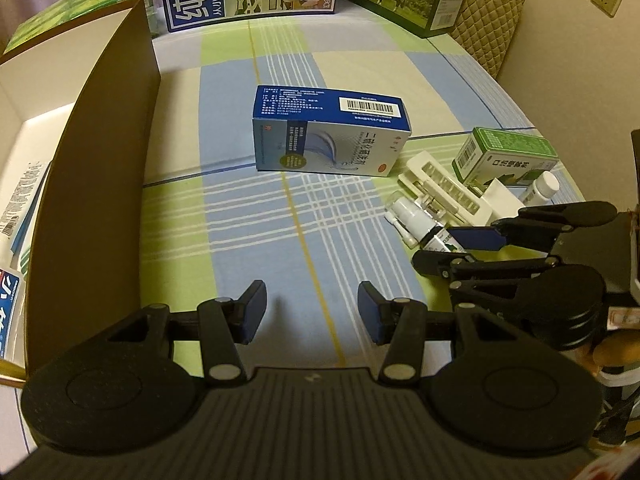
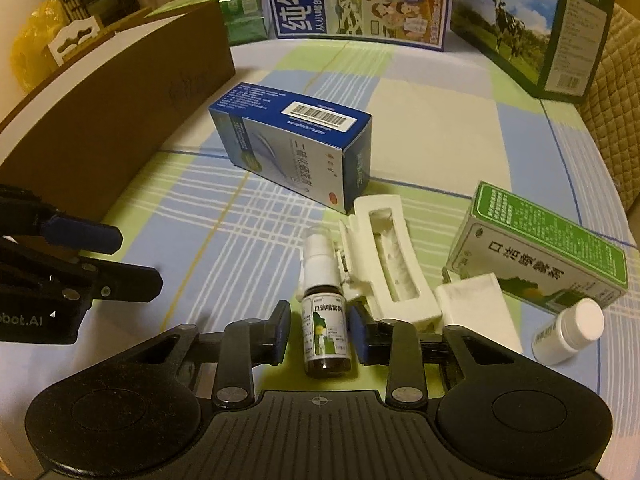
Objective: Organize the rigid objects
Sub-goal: 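Grasp the small spray bottle with the right tool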
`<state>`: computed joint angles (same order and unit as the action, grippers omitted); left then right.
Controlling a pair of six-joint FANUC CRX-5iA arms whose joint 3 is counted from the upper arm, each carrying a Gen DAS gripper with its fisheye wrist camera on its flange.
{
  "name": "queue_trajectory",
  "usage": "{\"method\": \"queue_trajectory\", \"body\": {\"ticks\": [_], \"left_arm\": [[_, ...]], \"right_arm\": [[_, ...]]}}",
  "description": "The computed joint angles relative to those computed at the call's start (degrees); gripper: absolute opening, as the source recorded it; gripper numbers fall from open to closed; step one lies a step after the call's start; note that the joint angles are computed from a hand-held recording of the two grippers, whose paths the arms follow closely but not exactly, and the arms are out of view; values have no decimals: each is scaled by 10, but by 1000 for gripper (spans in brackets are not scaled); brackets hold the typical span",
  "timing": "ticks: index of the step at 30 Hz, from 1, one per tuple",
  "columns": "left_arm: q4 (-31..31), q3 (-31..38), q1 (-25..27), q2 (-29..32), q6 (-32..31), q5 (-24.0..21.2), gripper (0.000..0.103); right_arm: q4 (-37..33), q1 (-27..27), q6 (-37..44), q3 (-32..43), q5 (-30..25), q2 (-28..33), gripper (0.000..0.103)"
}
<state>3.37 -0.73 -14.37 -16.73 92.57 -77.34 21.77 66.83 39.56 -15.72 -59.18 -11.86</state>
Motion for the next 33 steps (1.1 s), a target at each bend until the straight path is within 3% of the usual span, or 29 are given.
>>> {"method": "queue_trajectory", "body": {"ticks": [1,9,15,25,33], "left_arm": [[1,0,0,1,0,0,46],[3,7,3,3,1,0,46],[8,21,-1,9,6,10,46],[14,66,-35,69,41,51,46],[-43,111,-81,109,74,79,48]], "right_arm": [[3,1,2,-1,0,0,20],[-4,9,5,-16,23,-36,20],[51,17,-69,-30,29,-77,20],[81,-41,-88,-11,35,-79,20],[58,-90,-49,2,50,-70,20]]}}
